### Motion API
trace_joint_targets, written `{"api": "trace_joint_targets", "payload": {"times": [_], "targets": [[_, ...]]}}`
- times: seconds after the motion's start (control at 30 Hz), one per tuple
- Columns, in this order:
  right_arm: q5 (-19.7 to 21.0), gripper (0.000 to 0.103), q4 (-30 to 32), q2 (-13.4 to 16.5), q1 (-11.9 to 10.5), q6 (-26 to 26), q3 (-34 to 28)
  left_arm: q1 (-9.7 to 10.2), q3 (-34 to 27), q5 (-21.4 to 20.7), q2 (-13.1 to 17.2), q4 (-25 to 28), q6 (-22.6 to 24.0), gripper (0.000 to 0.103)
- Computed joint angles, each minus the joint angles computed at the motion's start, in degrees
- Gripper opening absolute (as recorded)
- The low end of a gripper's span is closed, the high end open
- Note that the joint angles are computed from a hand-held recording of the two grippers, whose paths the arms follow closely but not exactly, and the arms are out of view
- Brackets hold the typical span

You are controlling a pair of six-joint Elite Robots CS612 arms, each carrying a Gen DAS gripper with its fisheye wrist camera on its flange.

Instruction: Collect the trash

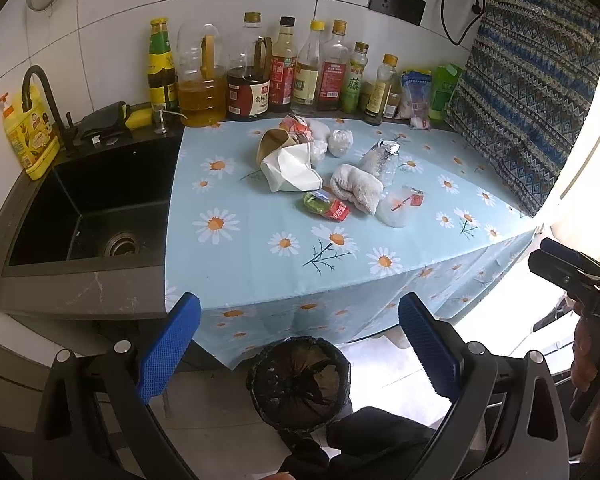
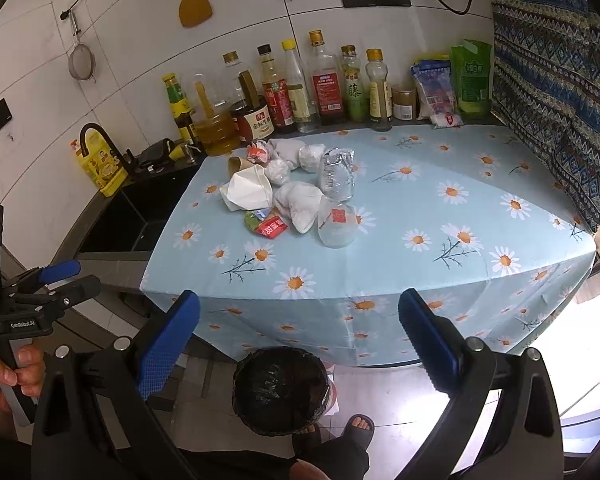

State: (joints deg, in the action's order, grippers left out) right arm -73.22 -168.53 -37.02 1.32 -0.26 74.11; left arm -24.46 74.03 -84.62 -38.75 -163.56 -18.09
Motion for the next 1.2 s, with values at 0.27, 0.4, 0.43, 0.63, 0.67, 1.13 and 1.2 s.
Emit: {"api": "trace_joint_targets", "payload": {"times": [0.27, 0.4, 0.43, 0.63, 0.67, 1.13, 1.2], "targets": [[-0.35, 0.098, 0.95, 0.26, 0.23, -0.14, -0.84, 0.24, -0.01, -0.53, 0.08, -0.27, -0.43, 0.096], [-0.33, 0.098, 0.62, 0.38, 0.31, 0.06, -0.92, 0.37, -0.25, -0.4, 0.33, -0.09, -0.71, 0.096], [-0.28, 0.098, 0.63, 0.37, 0.32, 0.05, -0.92, 0.37, -0.33, -0.29, 0.35, 0.03, -0.7, 0.096], [-0.38, 0.098, 0.48, 0.48, 0.41, -0.01, -1.12, 0.35, -0.85, 0.4, 0.52, 0.52, 0.12, 0.096], [-0.33, 0.098, 0.56, 0.52, 0.43, 0.06, -1.24, 0.38, -0.94, 0.29, 0.57, 0.61, 0.23, 0.096], [-0.97, 0.098, 0.82, 0.59, 0.85, 0.31, -1.41, 0.77, -1.28, -1.39, 0.76, 1.45, 1.31, 0.096], [-0.94, 0.098, 0.76, 0.57, 0.92, 0.55, -1.36, 0.85, -1.27, -1.66, 0.8, 1.29, 1.16, 0.096]]}}
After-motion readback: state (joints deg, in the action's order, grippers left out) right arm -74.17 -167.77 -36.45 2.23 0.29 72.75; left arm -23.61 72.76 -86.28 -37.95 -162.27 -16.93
